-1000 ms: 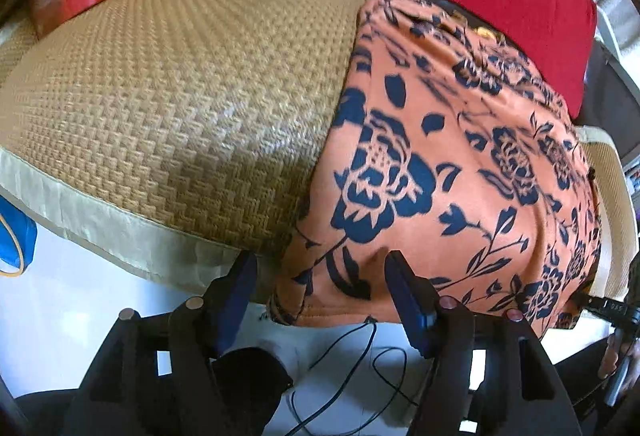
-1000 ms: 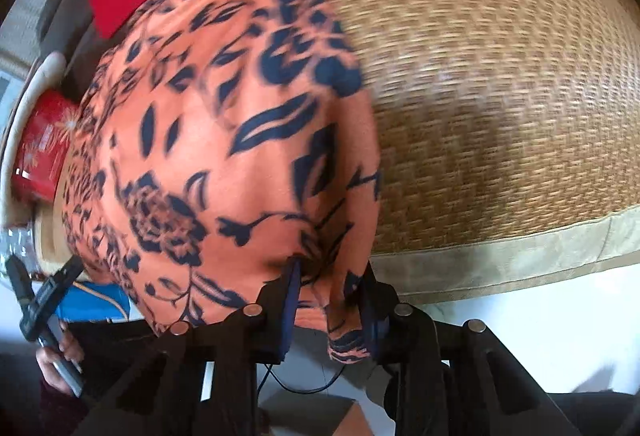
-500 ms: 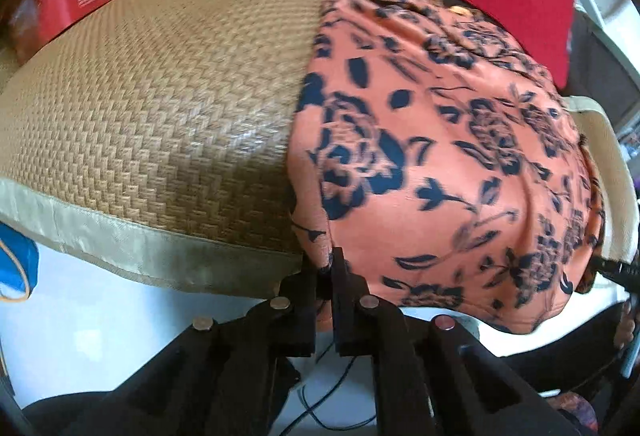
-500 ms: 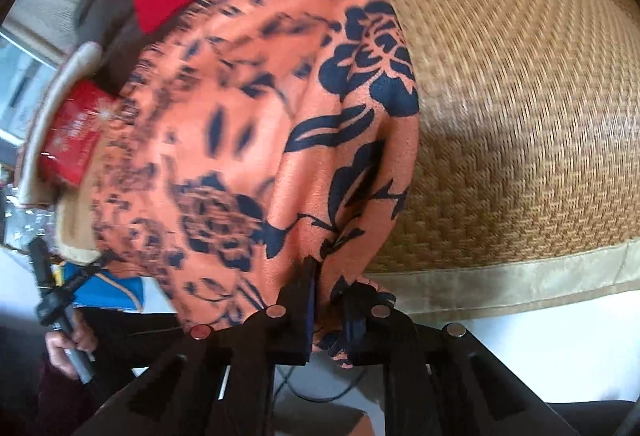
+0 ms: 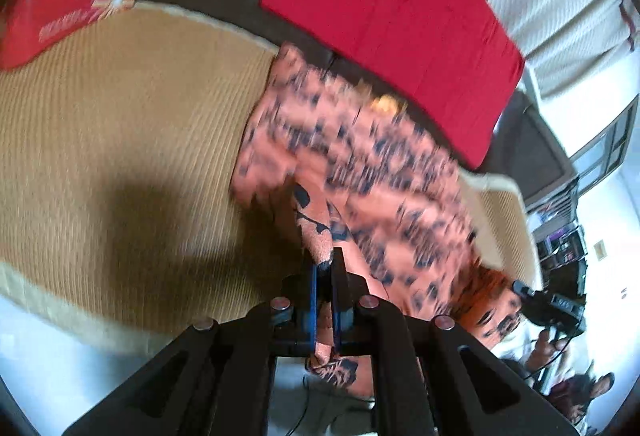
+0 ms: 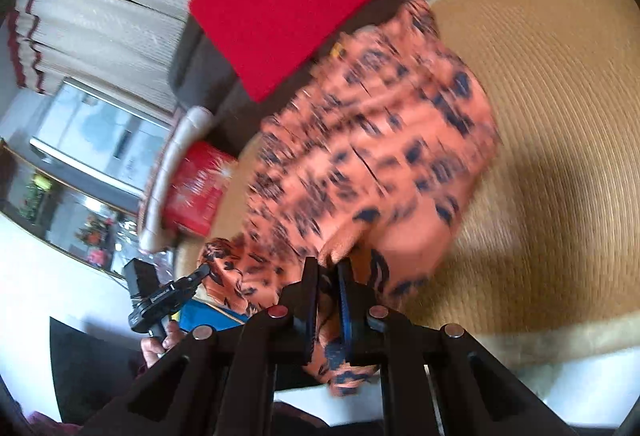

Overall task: Fold small clothes
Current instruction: 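Lay the folded hem down and press it flat with both grippers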

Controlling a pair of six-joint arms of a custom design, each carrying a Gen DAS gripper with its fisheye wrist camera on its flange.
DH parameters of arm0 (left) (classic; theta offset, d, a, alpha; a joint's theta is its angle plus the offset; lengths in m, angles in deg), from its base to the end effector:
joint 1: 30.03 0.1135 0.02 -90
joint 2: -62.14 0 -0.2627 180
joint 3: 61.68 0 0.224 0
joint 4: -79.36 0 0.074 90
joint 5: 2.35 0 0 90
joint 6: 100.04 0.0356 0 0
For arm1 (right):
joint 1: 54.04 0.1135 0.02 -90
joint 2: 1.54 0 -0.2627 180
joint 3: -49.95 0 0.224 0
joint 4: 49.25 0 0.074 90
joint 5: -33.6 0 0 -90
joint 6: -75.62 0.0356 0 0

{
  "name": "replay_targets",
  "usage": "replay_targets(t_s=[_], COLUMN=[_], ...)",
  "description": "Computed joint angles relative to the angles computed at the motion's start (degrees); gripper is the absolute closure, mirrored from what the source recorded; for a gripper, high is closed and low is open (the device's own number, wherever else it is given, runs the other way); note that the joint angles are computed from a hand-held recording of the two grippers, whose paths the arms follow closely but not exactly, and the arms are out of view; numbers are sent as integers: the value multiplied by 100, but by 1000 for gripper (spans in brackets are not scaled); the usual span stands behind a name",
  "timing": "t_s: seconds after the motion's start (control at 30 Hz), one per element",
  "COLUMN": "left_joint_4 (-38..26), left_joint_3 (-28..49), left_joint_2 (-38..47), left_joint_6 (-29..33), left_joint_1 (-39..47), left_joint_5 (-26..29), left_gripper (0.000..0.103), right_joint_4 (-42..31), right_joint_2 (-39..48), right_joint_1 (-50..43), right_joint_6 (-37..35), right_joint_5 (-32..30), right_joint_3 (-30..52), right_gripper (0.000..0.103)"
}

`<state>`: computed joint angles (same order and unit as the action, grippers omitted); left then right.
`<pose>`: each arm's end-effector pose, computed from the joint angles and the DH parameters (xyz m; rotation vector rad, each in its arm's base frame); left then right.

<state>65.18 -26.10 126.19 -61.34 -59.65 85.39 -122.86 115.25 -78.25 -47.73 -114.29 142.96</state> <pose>0.1594 -0.0890 0.1687 -0.4737 2.3631 -0.6495 0.3147 -0.1084 0.1655 -0.1086 2.4627 1.2707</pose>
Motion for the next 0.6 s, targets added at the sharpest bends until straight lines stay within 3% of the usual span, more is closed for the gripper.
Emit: replay_targets(t_s=[0.17, 0.2, 0.3, 0.47, 0.5, 0.53, 0.57, 0.6], left_joint_4=[-267, -404, -331, 153, 223, 216, 214, 196], left_joint_3=[851, 995, 899, 251, 143, 48, -32, -81], left_joint_2=[210, 290, 373, 400, 385, 294, 209, 149], left_joint_6=[634, 665, 629, 295, 224, 177, 128, 94], left_joint_1=[769, 781, 808, 777, 739, 746, 746, 724], left_joint_5=[425, 379, 430, 487, 434, 417, 409, 385], left_gripper=[98, 98, 98, 98, 98, 98, 98, 98], right_joint_4=[-377, -74, -336, 129, 298, 458, 639, 743], right_joint_2=[322, 218, 406, 267, 242, 235, 232, 266], right_joint_1=[109, 208, 298, -218, -372, -508, -643, -750], right_joint_6=[430, 695, 434, 156, 110, 112, 159, 184], right_joint_5=[-253, 121, 1044, 1592, 1624, 1727, 1871, 1893], right_joint_3=[1283, 1288, 1494, 323, 57, -161, -404, -528], right_gripper=[94, 94, 94, 89, 83, 65, 30, 20])
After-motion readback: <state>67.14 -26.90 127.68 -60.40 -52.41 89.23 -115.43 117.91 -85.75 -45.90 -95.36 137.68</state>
